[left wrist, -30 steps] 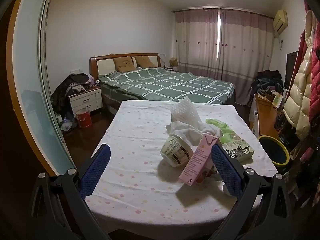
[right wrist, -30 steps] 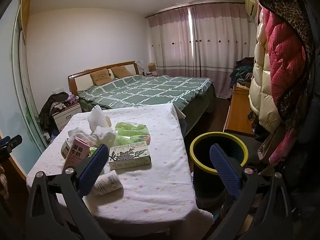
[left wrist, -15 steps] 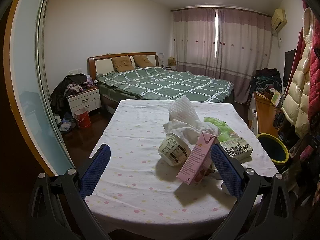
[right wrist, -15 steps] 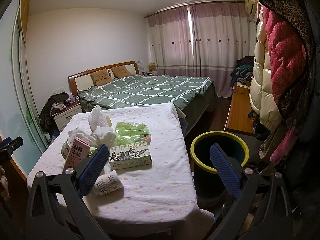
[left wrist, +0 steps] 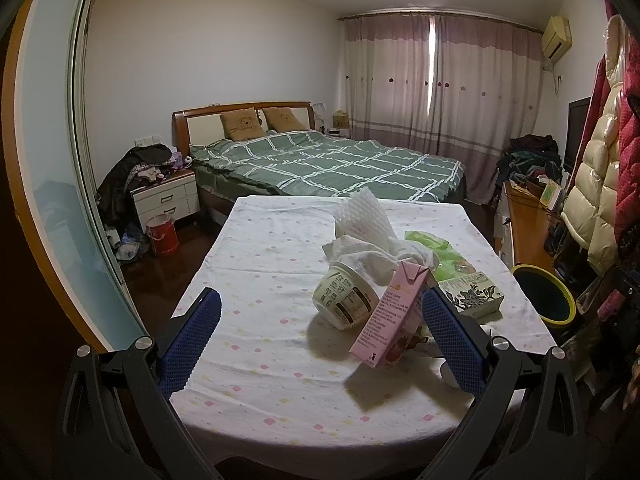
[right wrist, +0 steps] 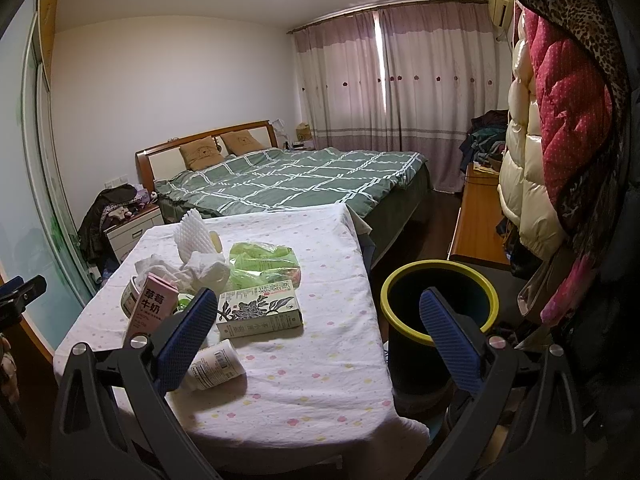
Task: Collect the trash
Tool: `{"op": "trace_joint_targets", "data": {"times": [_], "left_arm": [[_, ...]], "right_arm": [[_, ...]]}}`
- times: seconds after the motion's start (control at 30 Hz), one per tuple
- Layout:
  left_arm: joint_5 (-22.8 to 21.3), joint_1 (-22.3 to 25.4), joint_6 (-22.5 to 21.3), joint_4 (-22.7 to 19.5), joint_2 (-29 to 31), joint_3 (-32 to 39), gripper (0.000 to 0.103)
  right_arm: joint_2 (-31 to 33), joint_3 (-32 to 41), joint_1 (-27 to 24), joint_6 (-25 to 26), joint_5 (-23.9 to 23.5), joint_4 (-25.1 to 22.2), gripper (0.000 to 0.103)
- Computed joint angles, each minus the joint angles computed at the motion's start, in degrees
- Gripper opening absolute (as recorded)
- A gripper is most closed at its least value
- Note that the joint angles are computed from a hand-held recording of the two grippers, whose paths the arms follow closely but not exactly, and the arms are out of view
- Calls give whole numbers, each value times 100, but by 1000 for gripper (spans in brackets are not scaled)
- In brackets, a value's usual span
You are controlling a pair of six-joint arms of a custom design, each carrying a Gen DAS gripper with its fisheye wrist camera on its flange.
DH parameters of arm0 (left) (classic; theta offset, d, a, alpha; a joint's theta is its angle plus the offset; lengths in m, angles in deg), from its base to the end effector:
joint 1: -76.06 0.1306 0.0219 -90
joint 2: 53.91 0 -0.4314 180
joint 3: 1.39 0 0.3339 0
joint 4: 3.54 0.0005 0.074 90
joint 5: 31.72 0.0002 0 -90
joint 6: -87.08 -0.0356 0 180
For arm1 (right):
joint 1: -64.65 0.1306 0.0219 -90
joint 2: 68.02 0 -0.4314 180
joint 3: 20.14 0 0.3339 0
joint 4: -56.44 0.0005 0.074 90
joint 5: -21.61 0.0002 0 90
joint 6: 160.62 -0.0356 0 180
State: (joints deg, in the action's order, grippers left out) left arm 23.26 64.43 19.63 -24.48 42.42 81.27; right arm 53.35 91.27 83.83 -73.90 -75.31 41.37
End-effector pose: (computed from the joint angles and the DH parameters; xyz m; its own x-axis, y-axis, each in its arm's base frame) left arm 0.4729 -0.0770 0.4217 -0.3997 -0.2384 -0.8851 -0.4881 0.8727 -0.0146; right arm 0.6356 0.2251 0.3947 -0.4235 -0.0872 -0.9017 -0.4057 0.9082 0.1027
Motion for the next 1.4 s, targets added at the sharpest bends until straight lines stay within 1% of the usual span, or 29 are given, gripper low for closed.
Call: {"op": "trace_joint_targets", "data": {"times": [0.67,0.77,1.2,1.4], "left_arm": [[30,7,3,-27,30,27,99],[26,8,4,-26,31,27,99],[20,-6,15,-25,38,22,99],[16,-9,16,-32,42,27,99]], "right_arm": [[29,41,-6,-9,-4,-46,97],[32,-43,-17,-31,-13,42,97],[55,24,-14,-20,-9,-28,97],[50,-34,-17,-17,-16,19,97]]}}
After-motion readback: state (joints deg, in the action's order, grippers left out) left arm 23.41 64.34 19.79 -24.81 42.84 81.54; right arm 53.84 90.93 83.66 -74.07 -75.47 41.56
